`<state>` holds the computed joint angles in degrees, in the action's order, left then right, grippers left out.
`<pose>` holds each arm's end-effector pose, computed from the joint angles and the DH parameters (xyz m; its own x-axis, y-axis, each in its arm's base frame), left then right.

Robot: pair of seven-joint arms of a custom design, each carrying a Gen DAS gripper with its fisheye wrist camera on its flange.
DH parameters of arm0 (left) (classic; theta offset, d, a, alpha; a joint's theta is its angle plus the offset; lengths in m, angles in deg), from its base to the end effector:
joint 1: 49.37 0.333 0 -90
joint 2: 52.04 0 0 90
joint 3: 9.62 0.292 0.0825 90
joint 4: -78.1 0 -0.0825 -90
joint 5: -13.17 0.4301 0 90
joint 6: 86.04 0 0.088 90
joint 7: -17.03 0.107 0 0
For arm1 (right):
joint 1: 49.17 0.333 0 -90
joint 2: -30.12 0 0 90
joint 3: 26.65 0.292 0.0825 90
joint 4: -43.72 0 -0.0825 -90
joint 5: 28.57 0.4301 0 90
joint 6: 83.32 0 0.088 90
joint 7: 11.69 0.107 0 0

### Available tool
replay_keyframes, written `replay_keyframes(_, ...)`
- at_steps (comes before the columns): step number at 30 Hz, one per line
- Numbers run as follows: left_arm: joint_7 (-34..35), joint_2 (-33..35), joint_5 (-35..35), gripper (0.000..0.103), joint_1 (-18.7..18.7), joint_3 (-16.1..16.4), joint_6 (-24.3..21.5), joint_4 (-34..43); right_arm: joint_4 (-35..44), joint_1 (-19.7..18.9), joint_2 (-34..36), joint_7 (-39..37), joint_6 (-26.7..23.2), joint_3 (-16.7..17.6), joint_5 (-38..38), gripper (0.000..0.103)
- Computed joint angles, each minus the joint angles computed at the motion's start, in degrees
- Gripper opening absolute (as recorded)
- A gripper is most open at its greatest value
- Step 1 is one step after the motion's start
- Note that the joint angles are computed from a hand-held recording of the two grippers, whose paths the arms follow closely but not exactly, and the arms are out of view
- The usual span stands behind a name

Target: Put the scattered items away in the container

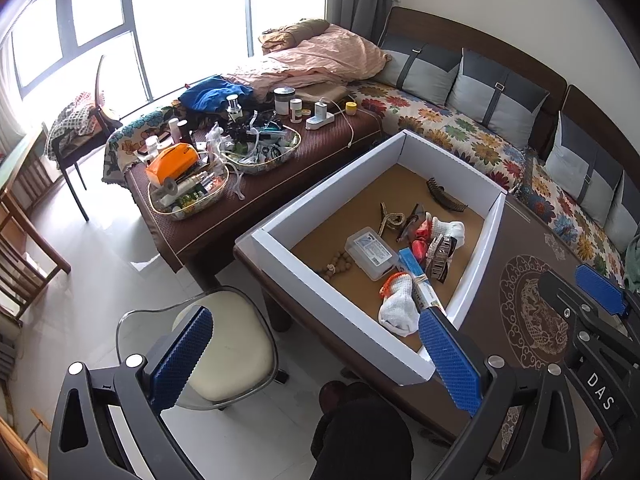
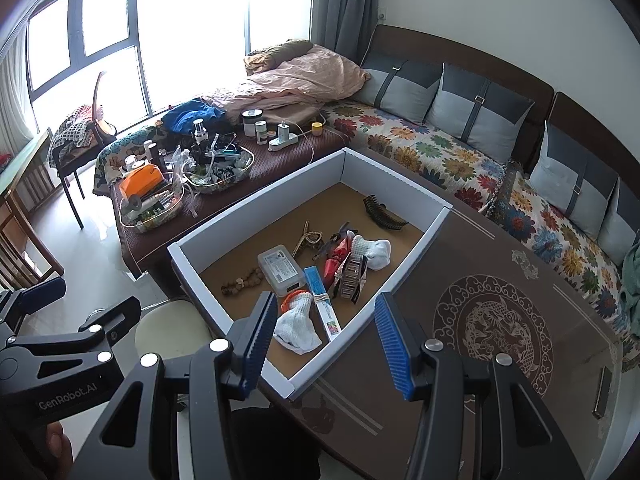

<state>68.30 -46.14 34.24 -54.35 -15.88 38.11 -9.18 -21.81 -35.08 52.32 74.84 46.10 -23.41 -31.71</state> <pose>0.6671 -0.1144 0.6299 0.3437 -0.9386 0.0284 -0.7506 -0.2928 -0.5924 0.7192 0.2125 0.6506 0.3339 -0.9397 0.0736 -0.6885 -0.2965 -0.6619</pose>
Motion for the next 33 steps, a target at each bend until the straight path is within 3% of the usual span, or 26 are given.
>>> replay_keyframes(27,2.1,1.3,-2.4,0.103,-0.7,0.0,0.2,1.9,-0.9,-0.2,-0.4,-0.4,1.6,-0.3,-1.0,0.052)
replay_keyframes(33,1.0,0.9,-0.2,0.103,-0.9,0.1,-0.3,1.9,-1.7,-0.1,-0.7,-0.2,2.9,-0.5,-1.7,0.052)
